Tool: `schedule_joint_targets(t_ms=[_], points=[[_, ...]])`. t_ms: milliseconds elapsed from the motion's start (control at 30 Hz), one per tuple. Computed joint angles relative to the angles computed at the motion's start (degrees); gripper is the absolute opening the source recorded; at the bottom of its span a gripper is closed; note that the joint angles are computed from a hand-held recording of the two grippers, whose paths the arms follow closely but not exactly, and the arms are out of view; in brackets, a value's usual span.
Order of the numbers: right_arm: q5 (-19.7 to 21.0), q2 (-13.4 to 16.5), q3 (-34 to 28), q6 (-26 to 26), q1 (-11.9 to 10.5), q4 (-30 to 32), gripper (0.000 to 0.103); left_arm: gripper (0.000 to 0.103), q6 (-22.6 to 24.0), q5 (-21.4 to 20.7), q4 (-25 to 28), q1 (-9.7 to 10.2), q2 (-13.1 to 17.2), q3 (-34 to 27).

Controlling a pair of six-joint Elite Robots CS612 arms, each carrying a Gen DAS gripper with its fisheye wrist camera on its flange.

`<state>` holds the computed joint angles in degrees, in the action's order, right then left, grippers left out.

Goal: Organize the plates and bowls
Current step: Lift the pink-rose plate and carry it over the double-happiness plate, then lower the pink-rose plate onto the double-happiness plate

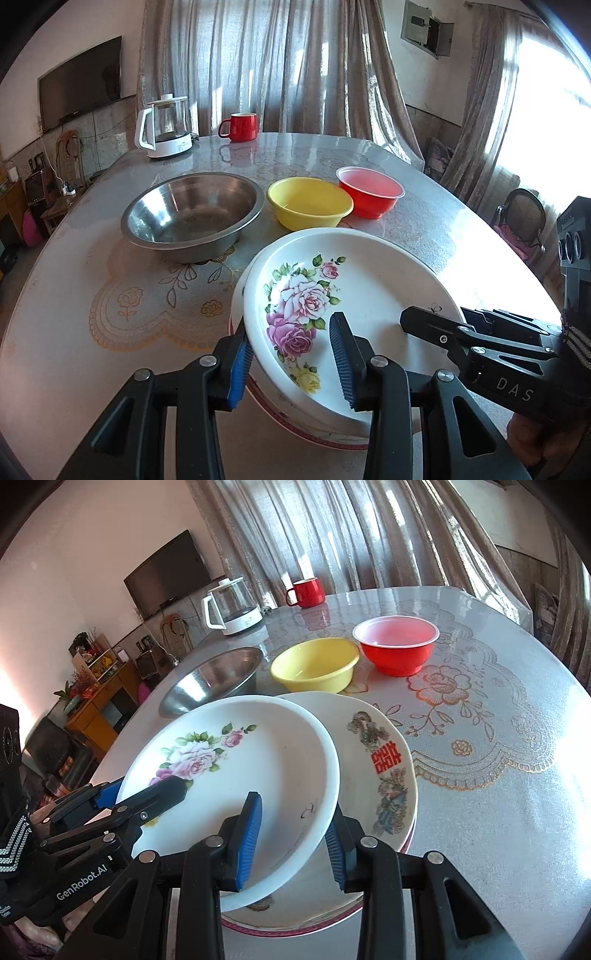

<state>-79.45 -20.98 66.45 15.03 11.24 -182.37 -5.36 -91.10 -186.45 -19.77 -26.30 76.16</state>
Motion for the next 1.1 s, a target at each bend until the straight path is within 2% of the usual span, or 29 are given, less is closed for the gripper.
schedule_joint_targets(t_ms=[333, 633, 733, 867, 933, 1100], points=[[-5.7, 0.1, -0.5, -0.9, 0.5, 2.4, 0.035, 0.041, -0.2, -1.5, 5.4, -0.02, 1.8, -3.4], [-6.7, 0.1, -0.6, -1.0, 0.6, 2.5, 0.035, 0.042, -1.3, -2.1, 4.7, 0.09, 1.5, -2.6], [-7.4, 0.0, -0.5, -0.5, 0.6, 2.1, 0.036, 0.047, -2.1, -2.7, 4.4, 0.23, 1.5, -2.6], [-8.6, 0.0, -0.4, -0.7, 0.8, 1.6, 0.039, 0.054, -1.7, -3.1, 0.6, 0.13, 1.1, -1.7], [-8.9, 0.0, -0.4, -1.0, 0.8, 1.6, 0.039, 0.054, -0.7, -1.8, 0.5, -0.19, 0.7, -1.1], [-9.2, 0.0, -0.3, -1.8, 1.0, 1.1, 0.04, 0.054, -1.2, -1.5, 0.7, -0.15, 0.5, -0.4]])
